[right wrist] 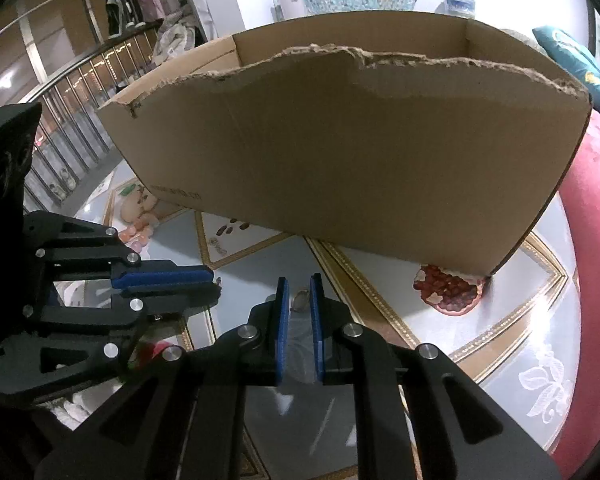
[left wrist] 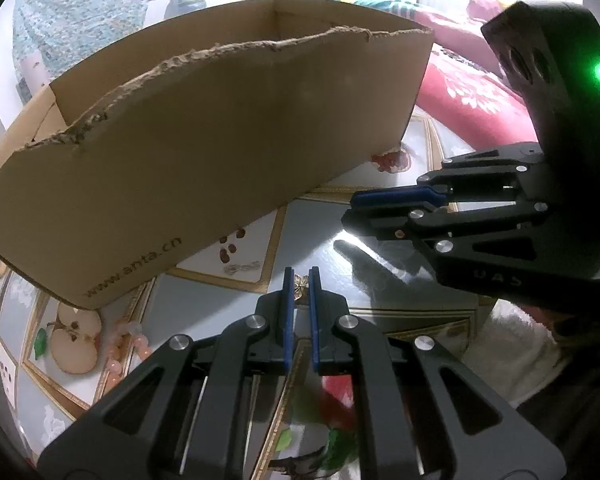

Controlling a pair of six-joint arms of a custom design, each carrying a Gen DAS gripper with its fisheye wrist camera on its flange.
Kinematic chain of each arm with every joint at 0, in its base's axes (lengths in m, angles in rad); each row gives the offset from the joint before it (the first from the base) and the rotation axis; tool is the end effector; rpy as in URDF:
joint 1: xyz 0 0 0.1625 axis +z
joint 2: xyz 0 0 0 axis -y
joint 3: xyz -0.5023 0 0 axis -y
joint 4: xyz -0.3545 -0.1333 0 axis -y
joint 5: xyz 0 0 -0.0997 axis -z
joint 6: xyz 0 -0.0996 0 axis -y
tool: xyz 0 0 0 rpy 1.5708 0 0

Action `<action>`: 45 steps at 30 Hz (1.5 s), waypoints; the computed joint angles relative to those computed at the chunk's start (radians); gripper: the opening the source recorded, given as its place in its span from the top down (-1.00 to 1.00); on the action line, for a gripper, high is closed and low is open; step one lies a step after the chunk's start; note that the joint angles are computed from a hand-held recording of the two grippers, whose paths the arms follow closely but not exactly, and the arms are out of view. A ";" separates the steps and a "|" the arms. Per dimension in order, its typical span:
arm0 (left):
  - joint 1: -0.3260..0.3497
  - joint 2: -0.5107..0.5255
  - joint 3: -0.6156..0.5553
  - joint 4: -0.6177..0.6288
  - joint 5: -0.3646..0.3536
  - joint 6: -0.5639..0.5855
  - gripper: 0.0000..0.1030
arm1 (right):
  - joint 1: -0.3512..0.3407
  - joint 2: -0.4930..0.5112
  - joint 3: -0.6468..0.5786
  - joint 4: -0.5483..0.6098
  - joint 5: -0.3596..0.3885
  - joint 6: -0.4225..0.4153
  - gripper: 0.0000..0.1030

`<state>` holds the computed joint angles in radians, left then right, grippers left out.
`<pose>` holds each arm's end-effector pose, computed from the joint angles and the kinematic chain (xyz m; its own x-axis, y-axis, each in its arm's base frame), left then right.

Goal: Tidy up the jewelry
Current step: 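Close the left gripper on the small gold charm while the right gripper holds the silver ring, then carry both held pieces over the box and open both grippers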

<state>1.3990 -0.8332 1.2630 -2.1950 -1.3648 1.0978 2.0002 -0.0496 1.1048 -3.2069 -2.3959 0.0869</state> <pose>0.0186 -0.7916 0.3101 -0.2931 0.9191 -0.2634 0.9410 0.3261 0.0906 0.3864 -0.6995 -0.1228 -0.8120 0.1497 0.5642 -0.2786 0.7499 -0.6000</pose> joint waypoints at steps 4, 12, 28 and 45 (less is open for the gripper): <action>0.001 -0.004 -0.005 0.004 -0.009 -0.003 0.88 | 0.005 0.000 0.002 -0.010 -0.006 -0.005 0.79; 0.002 -0.012 -0.019 0.013 -0.033 -0.015 0.88 | 0.015 -0.003 0.009 -0.030 -0.016 -0.016 0.82; 0.004 -0.030 -0.025 0.014 -0.064 -0.033 0.88 | 0.039 -0.017 0.050 -0.113 -0.026 -0.054 0.87; 0.008 -0.025 -0.021 0.018 -0.052 -0.048 0.88 | 0.008 0.018 -0.028 0.054 -0.049 -0.079 0.49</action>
<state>1.4071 -0.8581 1.2419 -2.1766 -1.4168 1.0498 2.0085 -0.0316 1.0766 -3.1533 -2.4450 0.0077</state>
